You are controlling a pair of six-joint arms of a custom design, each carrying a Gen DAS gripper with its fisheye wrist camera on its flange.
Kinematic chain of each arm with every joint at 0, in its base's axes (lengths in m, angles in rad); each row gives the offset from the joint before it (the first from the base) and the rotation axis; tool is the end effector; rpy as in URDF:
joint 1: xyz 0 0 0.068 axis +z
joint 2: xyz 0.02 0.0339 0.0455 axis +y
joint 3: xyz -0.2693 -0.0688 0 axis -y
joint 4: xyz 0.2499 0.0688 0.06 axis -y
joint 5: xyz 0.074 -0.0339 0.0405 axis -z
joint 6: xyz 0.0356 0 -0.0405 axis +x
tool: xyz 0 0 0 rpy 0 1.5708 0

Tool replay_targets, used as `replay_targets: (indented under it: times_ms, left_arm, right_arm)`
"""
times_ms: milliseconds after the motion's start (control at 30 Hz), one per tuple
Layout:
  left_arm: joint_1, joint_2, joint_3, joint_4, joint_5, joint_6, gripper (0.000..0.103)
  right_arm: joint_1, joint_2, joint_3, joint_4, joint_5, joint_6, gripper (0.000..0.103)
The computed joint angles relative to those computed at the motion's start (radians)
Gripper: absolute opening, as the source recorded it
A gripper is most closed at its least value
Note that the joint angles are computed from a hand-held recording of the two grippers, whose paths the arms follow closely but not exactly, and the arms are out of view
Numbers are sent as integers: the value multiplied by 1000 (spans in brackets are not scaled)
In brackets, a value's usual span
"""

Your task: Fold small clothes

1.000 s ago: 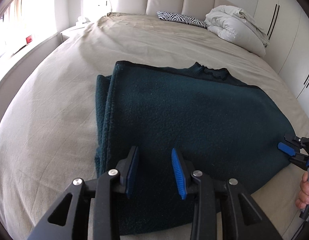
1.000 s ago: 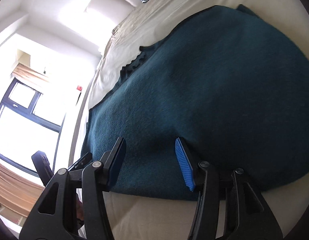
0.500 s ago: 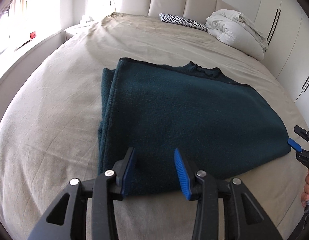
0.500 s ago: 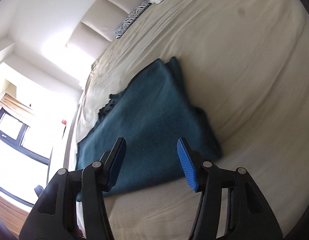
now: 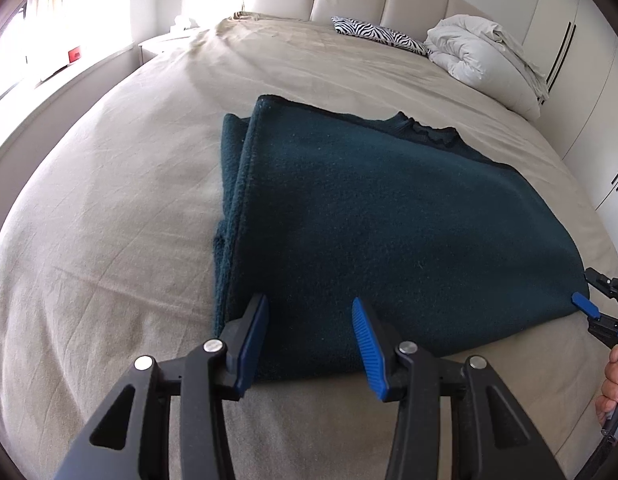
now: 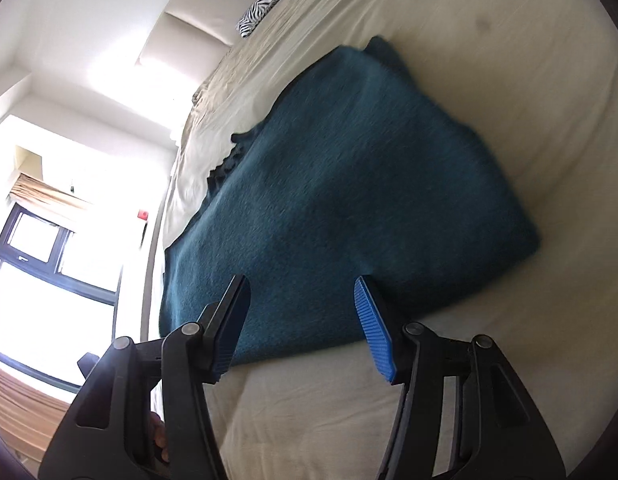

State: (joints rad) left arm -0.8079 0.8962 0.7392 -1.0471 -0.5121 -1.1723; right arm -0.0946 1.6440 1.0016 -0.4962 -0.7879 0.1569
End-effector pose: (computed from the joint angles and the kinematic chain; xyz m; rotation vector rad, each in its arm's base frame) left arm 0.1133 -0.0932 0.2460 -0.5766 2.4548 -0.0287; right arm 0.3182 -0.0048 0.1904 0.0886 2.5490 1.0727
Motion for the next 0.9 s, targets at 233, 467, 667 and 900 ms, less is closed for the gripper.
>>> replay_targets:
  times_ms: [233, 467, 667, 900]
  left_arm:
    - [-146, 160, 177, -170, -126, -105, 61]
    - [-224, 201, 260, -261, -186, -166, 71]
    - [-209, 169, 247, -268, -183, -169, 73]
    - [-148, 106, 202, -229, -162, -124, 75]
  right_arm:
    - [-50, -135, -4, -39, 51, -61, 55]
    - [75, -248, -20, -33, 103, -57, 55]
    - [129, -278, -20, -57, 110, -67, 55]
    - [168, -270, -17, -67, 122, -76, 55]
